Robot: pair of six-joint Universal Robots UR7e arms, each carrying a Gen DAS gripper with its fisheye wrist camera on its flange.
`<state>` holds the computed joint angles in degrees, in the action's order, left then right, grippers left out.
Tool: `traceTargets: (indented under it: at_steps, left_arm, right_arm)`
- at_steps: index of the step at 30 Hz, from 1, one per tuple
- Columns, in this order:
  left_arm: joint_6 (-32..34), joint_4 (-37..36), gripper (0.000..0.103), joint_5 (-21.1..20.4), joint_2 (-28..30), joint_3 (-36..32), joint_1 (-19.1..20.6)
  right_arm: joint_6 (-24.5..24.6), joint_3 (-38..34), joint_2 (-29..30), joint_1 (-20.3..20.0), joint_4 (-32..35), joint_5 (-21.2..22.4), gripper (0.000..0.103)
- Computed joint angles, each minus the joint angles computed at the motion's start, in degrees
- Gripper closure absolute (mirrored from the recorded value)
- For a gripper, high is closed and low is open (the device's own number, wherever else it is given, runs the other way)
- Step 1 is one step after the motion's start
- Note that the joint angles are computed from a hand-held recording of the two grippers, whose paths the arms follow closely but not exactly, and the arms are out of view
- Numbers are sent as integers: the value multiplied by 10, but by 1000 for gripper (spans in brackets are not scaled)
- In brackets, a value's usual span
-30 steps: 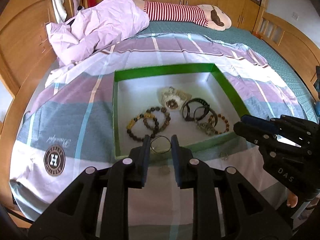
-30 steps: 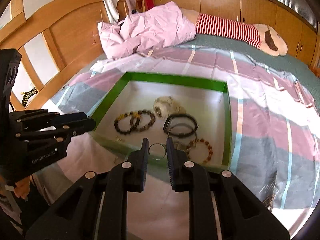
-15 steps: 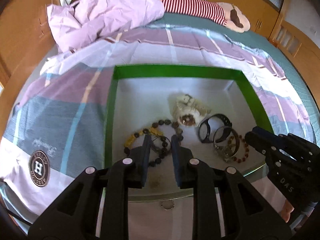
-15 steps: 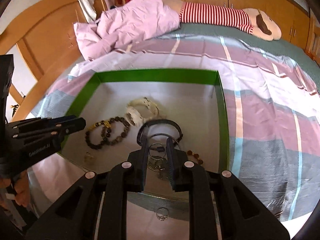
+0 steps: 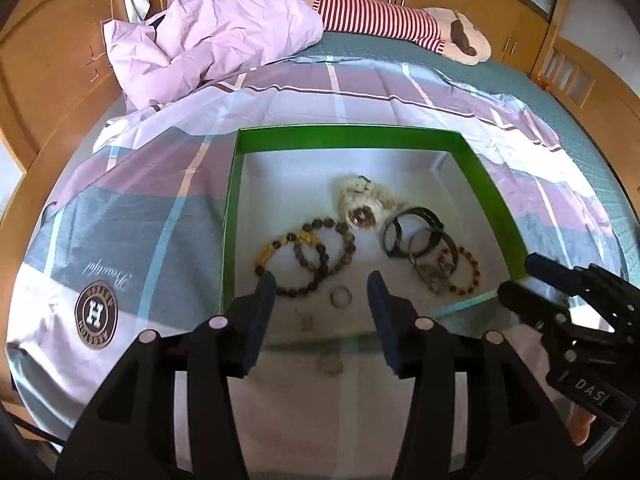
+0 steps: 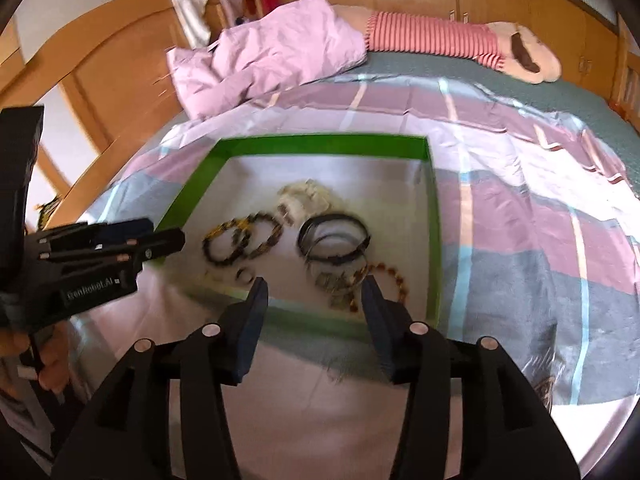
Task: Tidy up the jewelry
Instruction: 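Carry both rings over the box and open both tools, then grasp the gold studded ring with the left tool while the right grasps another silver ring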
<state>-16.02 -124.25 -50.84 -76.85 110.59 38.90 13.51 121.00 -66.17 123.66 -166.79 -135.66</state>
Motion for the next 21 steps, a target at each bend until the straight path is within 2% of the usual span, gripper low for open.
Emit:
traceTargets:
  at_steps: [5, 7, 10, 14, 17, 21]
  left_arm:
    - [6, 16, 52, -22, -43, 34, -23]
    - [4, 37, 51, -31, -49, 42, -27]
    - [-12, 71, 48, -28, -41, 46, -23]
    - [-51, 118, 43, -36, -23, 27, 0]
    - [-76, 139, 40, -57, -18, 14, 19]
    - [-85, 146, 36, -50, -15, 16, 23]
  right_arm:
    - [49, 3, -6, -4, 92, 23, 54]
    - [69, -1, -1, -6, 125, 18, 54]
    - [98, -7, 14, -9, 166, -14, 54]
    - [126, -14, 37, -22, 203, -54, 54]
    - [126, -16, 53, -35, 197, -57, 54]
    - [89, -13, 71, -34, 148, -75, 54]
